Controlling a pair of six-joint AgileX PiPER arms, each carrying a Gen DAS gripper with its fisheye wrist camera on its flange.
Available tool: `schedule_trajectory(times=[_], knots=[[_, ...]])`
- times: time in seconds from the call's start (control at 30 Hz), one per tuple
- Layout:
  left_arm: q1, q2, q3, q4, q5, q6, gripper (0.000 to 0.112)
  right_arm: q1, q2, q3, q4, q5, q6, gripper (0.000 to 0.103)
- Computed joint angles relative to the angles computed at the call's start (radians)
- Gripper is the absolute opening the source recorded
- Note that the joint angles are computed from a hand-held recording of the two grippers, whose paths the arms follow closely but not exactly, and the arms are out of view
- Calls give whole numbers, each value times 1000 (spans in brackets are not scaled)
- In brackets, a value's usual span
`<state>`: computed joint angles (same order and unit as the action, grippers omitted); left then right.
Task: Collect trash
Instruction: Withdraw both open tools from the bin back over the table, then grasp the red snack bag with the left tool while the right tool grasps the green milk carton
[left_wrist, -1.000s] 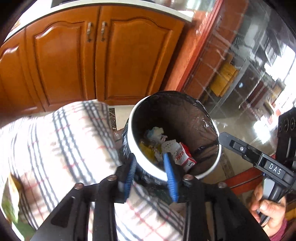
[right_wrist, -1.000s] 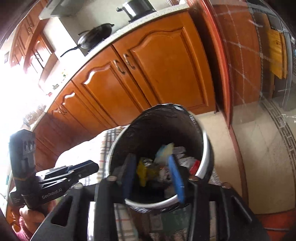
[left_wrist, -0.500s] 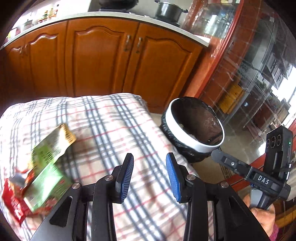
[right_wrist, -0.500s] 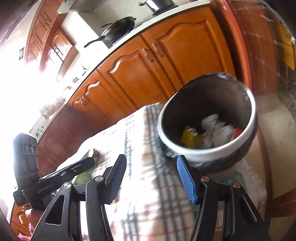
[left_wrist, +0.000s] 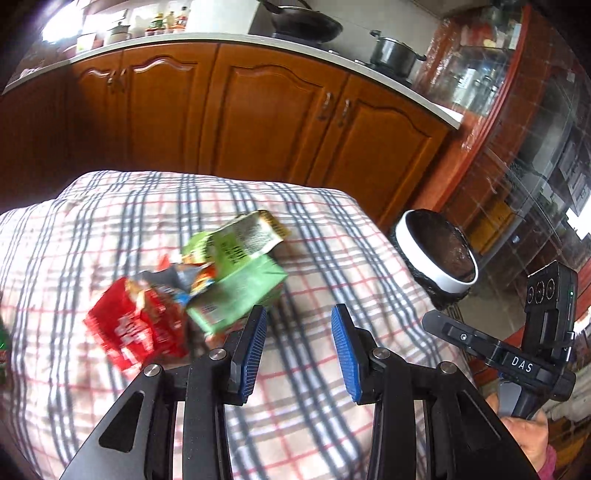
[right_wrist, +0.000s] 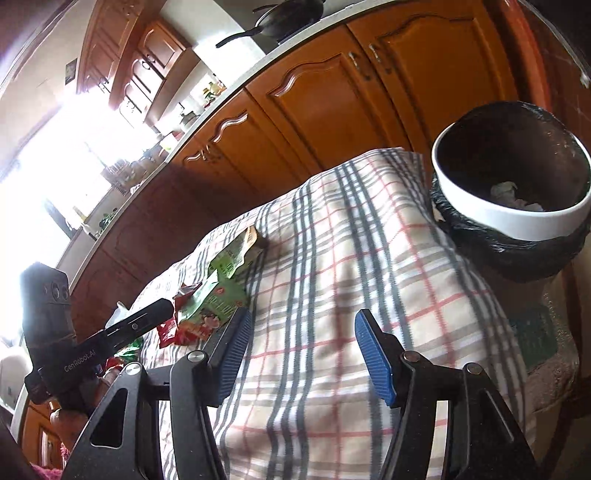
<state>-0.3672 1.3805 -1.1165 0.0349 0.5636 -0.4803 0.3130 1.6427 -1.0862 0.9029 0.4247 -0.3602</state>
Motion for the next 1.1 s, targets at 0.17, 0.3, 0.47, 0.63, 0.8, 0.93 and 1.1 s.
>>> schedule_trajectory(times=[0.17, 0.3, 0.47, 0.63, 0.8, 0.93, 1.1], knots=[[36, -109, 83, 31, 27, -30, 36, 65, 49, -60, -25, 7, 25, 61], [107, -169, 112, -13, 62, 49, 36, 111, 101, -138, -51, 36, 10, 67], [209, -195, 111, -90, 100, 172, 36, 163, 180, -299, -265, 105, 40, 73], [293, -182, 105, -148, 127, 266, 36, 212, 267, -461, -392, 176, -28, 80], [360, -122, 72, -180, 141, 354, 40, 267, 374, -654, -494, 278, -177, 85], [390, -61, 41, -180, 146, 392, 42, 310, 478, -832, -607, 361, -254, 86], [423, 33, -18, -254, 160, 479, 46, 349, 628, -1063, -739, 503, -301, 86]])
